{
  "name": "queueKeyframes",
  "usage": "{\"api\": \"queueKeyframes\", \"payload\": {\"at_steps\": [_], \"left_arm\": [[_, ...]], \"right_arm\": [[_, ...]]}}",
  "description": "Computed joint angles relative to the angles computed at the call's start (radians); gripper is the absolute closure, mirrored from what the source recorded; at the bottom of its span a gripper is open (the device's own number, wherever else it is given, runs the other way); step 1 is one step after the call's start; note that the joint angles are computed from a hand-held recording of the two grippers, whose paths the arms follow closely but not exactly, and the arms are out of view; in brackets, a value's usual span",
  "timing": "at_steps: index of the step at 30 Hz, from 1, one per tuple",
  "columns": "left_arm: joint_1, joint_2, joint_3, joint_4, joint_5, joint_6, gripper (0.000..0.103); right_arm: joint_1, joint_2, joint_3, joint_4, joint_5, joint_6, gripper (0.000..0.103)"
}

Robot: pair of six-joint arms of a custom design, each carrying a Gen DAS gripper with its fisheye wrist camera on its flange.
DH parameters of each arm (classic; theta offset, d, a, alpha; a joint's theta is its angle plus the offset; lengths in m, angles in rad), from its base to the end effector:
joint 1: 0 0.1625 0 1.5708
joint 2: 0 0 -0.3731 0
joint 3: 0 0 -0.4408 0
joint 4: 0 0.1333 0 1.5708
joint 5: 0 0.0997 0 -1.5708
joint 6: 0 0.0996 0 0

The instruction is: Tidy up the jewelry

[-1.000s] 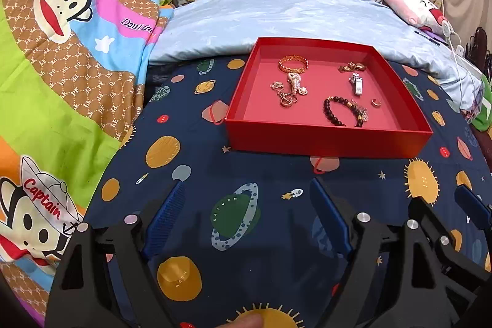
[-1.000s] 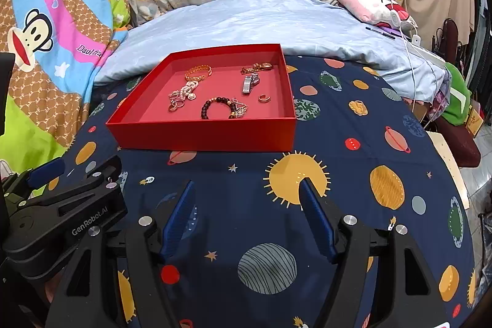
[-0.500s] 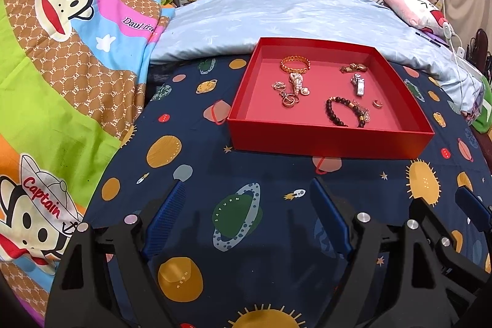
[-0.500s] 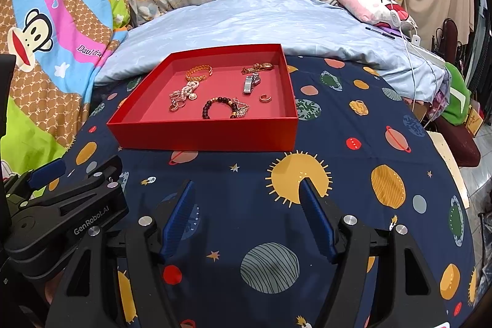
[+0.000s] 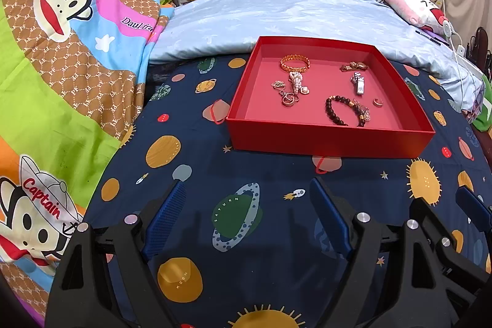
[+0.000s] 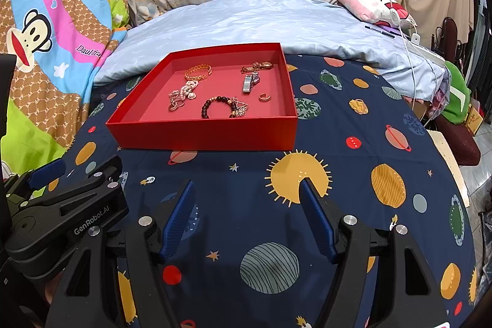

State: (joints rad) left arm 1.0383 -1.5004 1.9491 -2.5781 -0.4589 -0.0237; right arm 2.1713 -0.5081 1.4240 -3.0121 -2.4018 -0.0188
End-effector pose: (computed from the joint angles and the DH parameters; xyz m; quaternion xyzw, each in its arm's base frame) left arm -0.0780 -0.5708 0.3589 0.0647 0.8268 -0.3644 0.4235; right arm 0.4529 -0.5556 -0.0137 0.1694 -0.8734 0.3394 0.3053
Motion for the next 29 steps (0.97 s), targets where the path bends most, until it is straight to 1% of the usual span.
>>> {"api": "queueKeyframes", "payload": {"at_steps": [20, 25, 29], "left_arm": [[-0.001, 0.000, 0.004, -0.008, 0.000, 0.005, 0.023], [-0.003, -0.001, 0.006, 0.008, 0.006, -0.030, 0.023], [0.000, -0.005, 0.004, 0.023, -0.006, -0.044, 0.023]], "right_arm": [[-0.002, -0.004, 0.006, -0.002, 0.003, 0.004, 0.034], [-0.004, -0.005, 0.007, -0.002, 0.002, 0.009, 0.034], [-0.003, -0.005, 0.011, -0.010, -0.003, 0.013, 0.033]]}}
